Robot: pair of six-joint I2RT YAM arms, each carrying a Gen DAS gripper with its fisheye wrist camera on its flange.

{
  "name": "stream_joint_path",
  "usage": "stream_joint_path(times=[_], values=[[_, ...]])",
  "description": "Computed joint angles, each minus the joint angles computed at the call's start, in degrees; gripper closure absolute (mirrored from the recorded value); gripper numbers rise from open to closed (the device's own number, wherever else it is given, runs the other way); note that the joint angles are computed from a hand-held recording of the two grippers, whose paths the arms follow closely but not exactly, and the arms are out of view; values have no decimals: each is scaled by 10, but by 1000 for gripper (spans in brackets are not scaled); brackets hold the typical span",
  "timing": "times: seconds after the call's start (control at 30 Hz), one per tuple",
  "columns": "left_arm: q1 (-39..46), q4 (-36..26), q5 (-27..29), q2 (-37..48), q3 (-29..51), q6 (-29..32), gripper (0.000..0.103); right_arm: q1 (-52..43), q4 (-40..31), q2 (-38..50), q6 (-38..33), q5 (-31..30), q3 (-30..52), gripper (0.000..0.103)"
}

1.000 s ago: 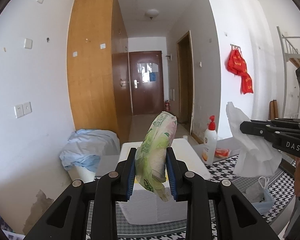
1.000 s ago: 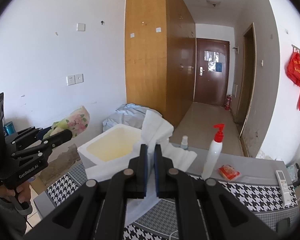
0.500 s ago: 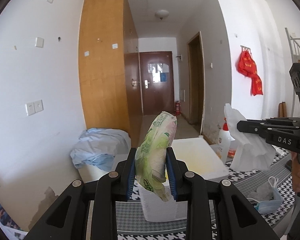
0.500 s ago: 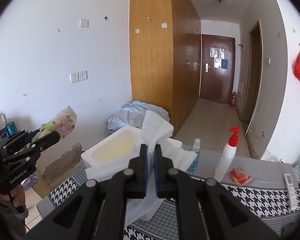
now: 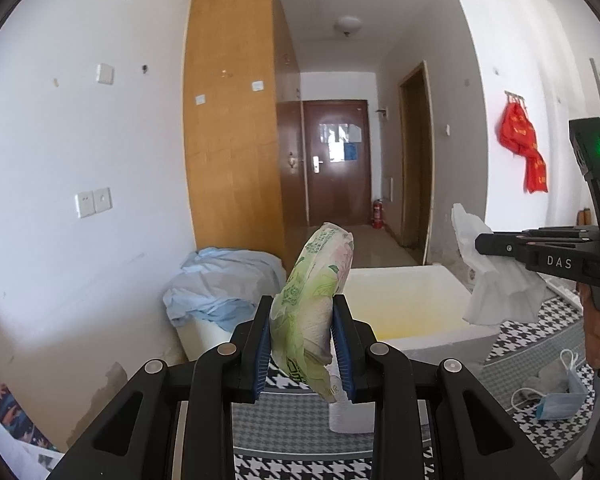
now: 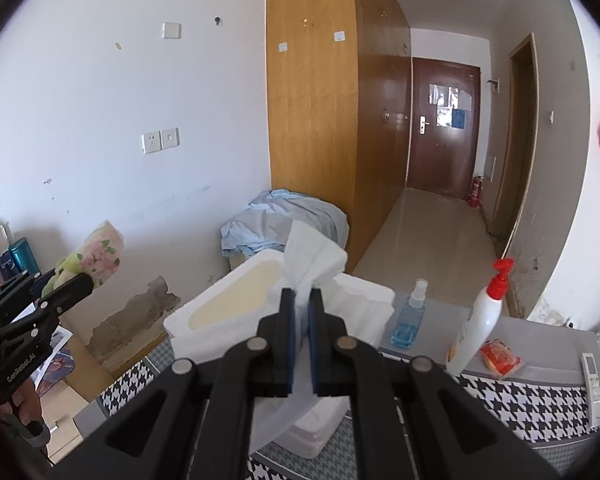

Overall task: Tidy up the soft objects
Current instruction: 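Lower white masks into foam box and open right tool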

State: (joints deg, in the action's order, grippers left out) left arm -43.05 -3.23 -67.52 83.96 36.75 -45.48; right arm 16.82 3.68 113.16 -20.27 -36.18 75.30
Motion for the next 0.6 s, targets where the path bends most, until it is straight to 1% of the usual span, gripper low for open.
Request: stream_joint_path(times=[0.33, 0.6], values=[[5, -16, -4, -5, -16, -26, 73, 29, -18, 36, 7, 37, 44, 95], [8, -8, 3, -12, -29, -28, 73, 42, -38, 58, 7, 56, 72, 95]])
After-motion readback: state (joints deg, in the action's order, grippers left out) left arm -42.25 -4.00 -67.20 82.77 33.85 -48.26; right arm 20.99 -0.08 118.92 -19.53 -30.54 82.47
